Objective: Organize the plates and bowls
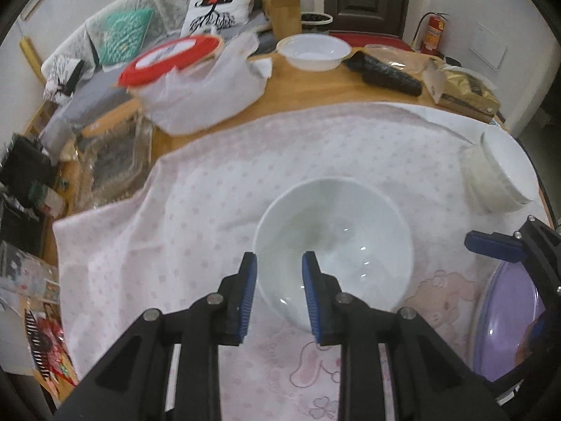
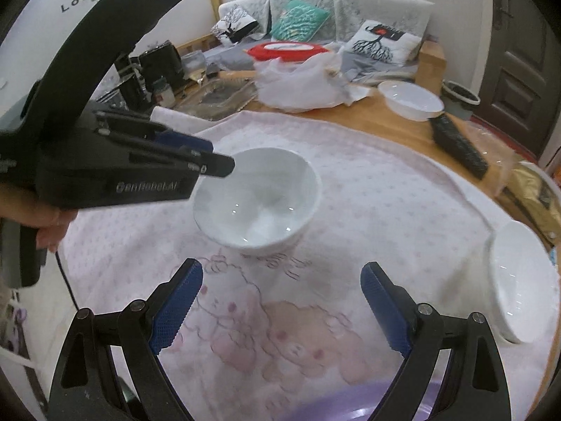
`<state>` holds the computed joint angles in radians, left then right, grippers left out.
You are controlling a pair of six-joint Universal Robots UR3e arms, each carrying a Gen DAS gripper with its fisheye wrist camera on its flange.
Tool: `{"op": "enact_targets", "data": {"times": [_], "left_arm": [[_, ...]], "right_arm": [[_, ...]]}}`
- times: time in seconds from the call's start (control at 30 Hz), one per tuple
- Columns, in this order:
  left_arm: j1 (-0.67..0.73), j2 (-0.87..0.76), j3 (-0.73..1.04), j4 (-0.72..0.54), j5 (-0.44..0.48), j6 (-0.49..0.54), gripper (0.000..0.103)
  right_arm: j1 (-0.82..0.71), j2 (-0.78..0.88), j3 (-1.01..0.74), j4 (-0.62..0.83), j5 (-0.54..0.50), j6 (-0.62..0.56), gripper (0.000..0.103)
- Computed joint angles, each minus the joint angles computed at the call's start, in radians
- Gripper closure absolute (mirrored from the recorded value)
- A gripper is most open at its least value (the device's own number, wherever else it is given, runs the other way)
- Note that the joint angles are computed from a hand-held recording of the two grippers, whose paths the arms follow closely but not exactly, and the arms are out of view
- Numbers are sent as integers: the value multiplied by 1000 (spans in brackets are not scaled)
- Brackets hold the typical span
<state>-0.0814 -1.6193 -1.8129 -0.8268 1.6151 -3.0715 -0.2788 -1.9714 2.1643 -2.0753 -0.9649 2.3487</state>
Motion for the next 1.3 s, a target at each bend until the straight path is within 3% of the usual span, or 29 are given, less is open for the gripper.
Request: {"op": "enact_targets", "data": {"times": [0.2,0.47,0.7,1.3], "left_arm": [[47,-30,-50,55,-50,1,80],[64,-89,-52,103,-68,7,80],[66,-134,-29,117,-82,23,92],[102,-152,4,79,-157,60,92]], "right_arm": [[111,160,9,-199,-50,93,14],[199,296,-30,-308,-99,142,13],[264,406,-122,-305,-142,167,13],[315,559,-300,-211,-173,106,14]]}}
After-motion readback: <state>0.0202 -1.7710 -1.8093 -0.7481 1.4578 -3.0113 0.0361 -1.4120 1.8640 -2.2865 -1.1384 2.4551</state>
